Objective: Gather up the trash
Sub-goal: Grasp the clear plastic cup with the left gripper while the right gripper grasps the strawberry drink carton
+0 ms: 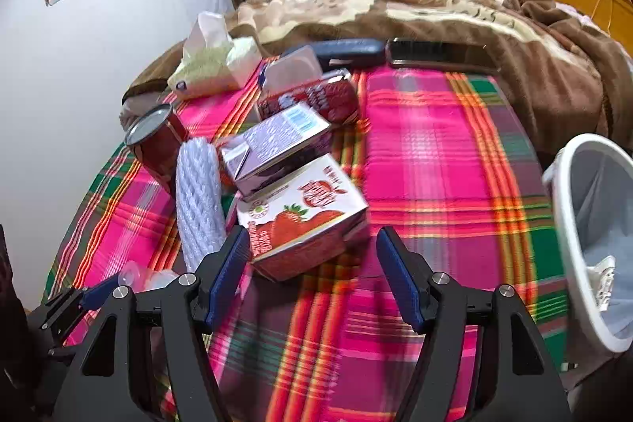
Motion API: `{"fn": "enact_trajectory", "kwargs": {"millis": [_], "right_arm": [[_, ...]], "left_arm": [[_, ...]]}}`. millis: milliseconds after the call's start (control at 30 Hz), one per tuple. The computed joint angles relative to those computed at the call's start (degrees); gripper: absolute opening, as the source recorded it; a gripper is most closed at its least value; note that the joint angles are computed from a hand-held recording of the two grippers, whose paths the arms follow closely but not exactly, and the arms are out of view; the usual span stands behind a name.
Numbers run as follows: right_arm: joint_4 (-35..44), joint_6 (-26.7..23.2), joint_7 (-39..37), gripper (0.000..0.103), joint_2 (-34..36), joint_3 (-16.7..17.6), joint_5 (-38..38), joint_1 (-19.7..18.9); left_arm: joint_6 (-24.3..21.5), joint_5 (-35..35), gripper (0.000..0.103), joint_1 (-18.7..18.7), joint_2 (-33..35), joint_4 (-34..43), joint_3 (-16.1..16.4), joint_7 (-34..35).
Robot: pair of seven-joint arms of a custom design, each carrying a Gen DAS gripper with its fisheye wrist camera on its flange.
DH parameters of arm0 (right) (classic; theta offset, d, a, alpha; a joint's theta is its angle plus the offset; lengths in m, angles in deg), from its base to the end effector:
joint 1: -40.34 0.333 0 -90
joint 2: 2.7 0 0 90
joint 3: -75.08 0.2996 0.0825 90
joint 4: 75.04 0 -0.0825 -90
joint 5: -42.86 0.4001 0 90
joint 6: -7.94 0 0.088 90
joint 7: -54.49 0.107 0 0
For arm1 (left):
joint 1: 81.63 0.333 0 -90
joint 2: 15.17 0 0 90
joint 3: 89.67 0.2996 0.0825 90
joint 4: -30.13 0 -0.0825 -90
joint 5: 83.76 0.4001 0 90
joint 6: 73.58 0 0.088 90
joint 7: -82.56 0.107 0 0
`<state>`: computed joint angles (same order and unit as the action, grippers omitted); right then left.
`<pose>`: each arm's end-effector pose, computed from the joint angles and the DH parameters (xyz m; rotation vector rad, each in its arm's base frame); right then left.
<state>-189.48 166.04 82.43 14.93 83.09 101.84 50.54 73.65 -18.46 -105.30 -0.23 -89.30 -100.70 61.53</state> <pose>0.6144 0.1609 0.3144 -2.0789 1.2430 -0.1478 0.4893 -0.3544 0.2925 -2.1703 1.3991 -0.6682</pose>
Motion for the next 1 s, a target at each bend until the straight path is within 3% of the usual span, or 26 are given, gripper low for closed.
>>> {"fn": "enact_trajectory", "kwargs": {"millis": [200,567,667,700,767,900,1000], "right_arm": [[-0.1,0.9,3.6,0.068,0.9,-1.2,-5.6,1.3],[-0.7,9.1,21.0,0.068,1.7,-5.5,-17.5,1.8],[-1.0,9.7,15.7,0.068,0.5,-0.8,-10.6,-2.5],[-1.0,9.6,10.7,0.068,-0.1,1.8,-5.7,-4.6],[-0.7,9.6,3.2,0.068,-0.6,3.8,0.4,-5.6],[1.0,11.6,-3.9,0.068,0.6,3.5,3.5,-3.2],[3.3,7.4,0.8,0.068,2.6,0.5,-2.5,-1.2]], "left_arm": [[0.7,0.1,0.060,0.9,-0.7,-1.0,0.3,0.4],[3.4,1.7,0.060,2.3,-1.0,-1.8,0.8,-0.5],[4.8,2.6,0.060,2.6,-0.8,-1.7,1.1,-1.1],[5.0,2.8,0.060,2.7,-0.7,-1.6,1.2,-0.9],[5.1,2.6,0.060,2.8,-0.6,-1.5,1.2,-0.6],[6.5,4.3,0.060,2.9,-0.8,-1.5,1.6,-2.1],[7.0,4.2,0.060,3.2,-0.7,-1.6,1.6,-1.8]]}}
